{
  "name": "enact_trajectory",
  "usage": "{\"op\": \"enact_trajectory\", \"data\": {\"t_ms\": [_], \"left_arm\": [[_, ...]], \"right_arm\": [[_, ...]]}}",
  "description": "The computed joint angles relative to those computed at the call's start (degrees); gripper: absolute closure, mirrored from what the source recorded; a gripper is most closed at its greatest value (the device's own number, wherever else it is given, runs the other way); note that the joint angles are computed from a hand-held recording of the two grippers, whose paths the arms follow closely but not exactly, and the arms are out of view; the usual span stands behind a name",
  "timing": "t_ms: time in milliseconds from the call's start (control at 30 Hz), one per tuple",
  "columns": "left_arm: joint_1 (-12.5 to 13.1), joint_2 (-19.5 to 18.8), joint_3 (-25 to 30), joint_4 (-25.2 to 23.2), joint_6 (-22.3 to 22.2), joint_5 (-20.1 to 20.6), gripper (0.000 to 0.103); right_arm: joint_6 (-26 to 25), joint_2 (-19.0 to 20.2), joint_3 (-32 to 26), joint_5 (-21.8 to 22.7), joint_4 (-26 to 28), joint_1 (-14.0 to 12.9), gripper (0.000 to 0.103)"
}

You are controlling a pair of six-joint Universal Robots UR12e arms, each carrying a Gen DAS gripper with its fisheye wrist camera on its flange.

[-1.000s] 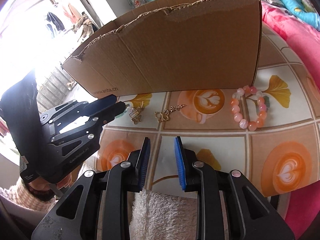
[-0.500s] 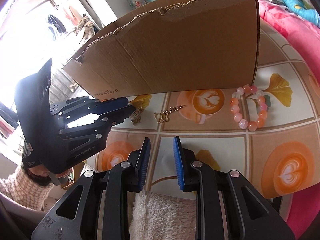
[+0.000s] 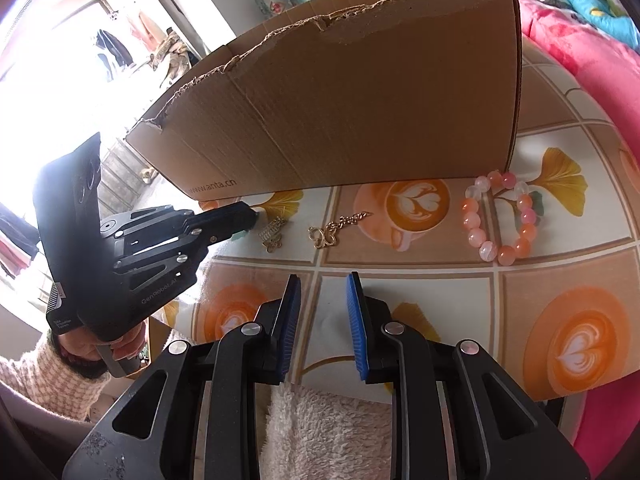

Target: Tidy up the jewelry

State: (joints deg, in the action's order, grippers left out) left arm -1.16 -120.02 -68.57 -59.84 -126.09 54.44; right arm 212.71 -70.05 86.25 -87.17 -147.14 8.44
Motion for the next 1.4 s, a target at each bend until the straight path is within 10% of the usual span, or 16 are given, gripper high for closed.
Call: {"op": "enact_trajectory", "data": {"t_ms": [500,933,1400], "left_arm": [[3.97,-0.19,0.47,1.05,-14.69,-9.81,0.099],[4.43,0.7,-1.63,4.53,-15.87,-9.5,0.099],[5.14,-0.53,-0.2,3.25,-17.32,-11.9,0.099]], "right_arm": [[-1.96,0.89,-2.6,-2.07,1.02,1.09,0.076],[-7.5,7.57,-13.9,-3.47,8.89,2.61,0.075],[-8.26,14.84,-27.14,-14.73,24.47,5.7,0.08]]}}
